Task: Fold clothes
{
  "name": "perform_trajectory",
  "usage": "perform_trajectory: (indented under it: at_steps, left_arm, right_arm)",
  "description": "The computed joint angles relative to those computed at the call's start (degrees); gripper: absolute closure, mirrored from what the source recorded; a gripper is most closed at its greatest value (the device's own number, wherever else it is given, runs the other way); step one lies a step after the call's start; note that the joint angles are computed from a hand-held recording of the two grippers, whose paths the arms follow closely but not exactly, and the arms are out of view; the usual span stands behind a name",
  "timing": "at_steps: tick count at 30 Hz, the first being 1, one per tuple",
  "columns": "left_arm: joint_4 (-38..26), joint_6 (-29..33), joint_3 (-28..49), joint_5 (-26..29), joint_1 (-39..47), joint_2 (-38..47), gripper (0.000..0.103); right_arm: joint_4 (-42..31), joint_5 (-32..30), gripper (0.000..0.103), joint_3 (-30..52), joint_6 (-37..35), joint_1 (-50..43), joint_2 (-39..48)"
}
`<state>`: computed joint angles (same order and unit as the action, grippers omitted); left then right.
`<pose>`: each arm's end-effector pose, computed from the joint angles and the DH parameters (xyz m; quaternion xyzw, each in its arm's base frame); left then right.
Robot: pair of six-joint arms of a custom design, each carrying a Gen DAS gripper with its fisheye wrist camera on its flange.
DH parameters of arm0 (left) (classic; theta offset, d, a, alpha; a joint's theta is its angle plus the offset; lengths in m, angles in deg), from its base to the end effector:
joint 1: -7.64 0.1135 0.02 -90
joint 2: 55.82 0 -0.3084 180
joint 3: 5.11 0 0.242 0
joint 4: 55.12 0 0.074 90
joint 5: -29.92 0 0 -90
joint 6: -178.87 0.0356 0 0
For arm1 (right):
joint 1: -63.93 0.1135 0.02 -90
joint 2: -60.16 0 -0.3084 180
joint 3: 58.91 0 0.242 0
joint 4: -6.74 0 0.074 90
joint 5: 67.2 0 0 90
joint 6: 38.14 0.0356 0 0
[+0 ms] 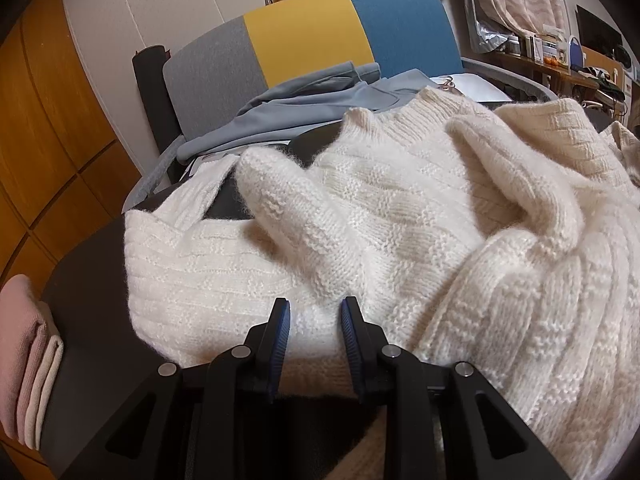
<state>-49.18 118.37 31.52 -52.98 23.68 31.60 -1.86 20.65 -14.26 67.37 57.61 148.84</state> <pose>0.2286 0.0611 0.1570 0.1316 0.9125 0.0956 0.3754 0.2520 -0.0266 0.1665 0.1734 0.9311 0.0434 0.3179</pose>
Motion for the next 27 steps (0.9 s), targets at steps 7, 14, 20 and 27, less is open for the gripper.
perform_trajectory:
  at_steps: [7,14,20,27]
  left_arm:
    - [-0.01,0.01,-0.04,0.27,0.16,-0.02,0.076]
    - [0.10,0.19,0.22,0.12,0.05,0.30,0.076]
    - [0.13,0.12,0.18,-0.06,-0.10,0.28,0.076]
    - [0.72,0.49,-0.02,-0.25,-0.09,0.45,0.076]
  right_arm:
    - [-5.32,13.42,0.041,-6.66,-10.87,19.90,-5.87]
    - [0.26,6.84,0.095,-8.29,-13.00,12.07,-1.45]
    - [-5.44,-2.05,0.095,-3.47,-15.93,-5.20,-9.30]
    - [-7.17,-2.62,0.093,10.37,-9.19,-20.98,-0.35]
